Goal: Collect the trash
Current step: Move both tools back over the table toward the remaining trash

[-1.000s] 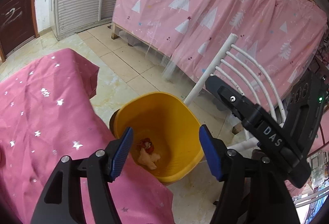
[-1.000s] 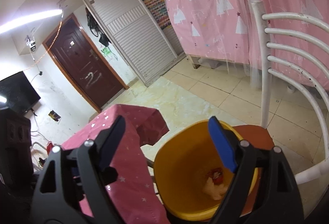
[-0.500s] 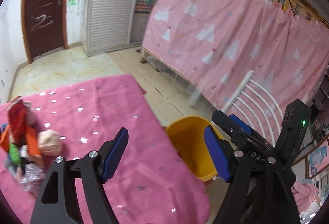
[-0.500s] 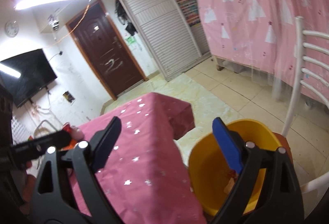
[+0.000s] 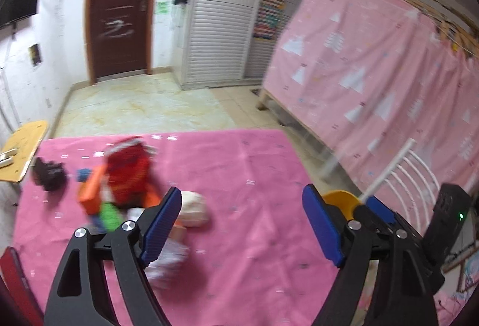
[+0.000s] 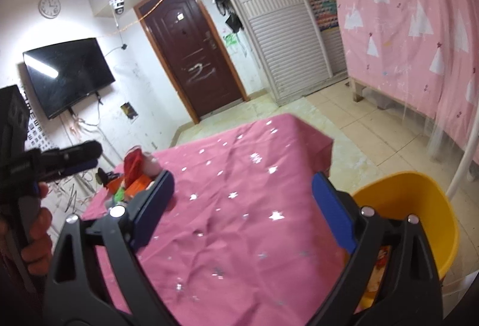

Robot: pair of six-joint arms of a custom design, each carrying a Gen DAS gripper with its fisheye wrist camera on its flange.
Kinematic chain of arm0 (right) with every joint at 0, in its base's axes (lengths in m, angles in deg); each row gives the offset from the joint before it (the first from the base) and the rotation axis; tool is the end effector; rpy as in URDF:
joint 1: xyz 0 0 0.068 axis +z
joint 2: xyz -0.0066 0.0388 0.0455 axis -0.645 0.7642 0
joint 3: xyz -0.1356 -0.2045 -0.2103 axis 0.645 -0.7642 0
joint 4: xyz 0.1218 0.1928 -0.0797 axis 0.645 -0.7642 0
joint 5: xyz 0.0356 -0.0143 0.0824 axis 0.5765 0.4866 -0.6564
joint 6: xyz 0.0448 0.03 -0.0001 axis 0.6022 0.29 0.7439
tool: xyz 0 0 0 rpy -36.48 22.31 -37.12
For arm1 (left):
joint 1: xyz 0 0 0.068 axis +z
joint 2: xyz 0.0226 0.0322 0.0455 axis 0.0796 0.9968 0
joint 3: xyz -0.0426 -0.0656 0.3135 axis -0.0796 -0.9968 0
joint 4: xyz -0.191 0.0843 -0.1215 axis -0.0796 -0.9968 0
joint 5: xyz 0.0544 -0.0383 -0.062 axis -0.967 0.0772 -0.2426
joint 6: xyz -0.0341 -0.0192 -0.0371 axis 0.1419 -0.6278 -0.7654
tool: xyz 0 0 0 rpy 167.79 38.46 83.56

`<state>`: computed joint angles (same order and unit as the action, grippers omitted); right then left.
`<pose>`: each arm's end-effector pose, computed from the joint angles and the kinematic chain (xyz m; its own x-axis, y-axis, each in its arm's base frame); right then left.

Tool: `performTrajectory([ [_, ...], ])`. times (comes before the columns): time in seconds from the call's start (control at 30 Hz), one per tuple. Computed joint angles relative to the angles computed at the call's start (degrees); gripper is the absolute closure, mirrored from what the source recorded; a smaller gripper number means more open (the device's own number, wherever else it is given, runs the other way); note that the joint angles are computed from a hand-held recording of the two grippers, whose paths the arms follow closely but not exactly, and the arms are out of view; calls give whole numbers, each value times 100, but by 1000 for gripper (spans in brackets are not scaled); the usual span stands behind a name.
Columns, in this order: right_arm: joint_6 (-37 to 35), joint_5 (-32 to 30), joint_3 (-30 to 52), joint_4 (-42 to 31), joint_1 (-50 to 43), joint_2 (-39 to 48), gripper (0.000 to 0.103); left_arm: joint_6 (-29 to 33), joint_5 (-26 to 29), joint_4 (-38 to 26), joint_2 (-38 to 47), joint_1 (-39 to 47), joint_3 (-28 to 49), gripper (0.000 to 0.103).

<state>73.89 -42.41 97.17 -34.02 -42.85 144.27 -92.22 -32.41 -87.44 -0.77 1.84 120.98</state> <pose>0.2666 0.0068 0.1530 -0.5825 0.1392 -0.8008 -0.3444 0.8501 0.3983 0.2669 -0.0160 0.2501 -0.6743 -0.1317 -0.7266 0.0081 0.9826 -0.1857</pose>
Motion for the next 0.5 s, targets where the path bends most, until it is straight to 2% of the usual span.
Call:
performTrajectory([
  [0.13,208,168,110,10,549,137,13,175,139,-93,6,788,109,26],
  [0.4,110,815,587,-743,1964,148,13,625,67,-199,324,1944,432,24],
  [0.5,120,887,793,-1011,2380,247,13,792,28,-306,575,2356,701,24],
])
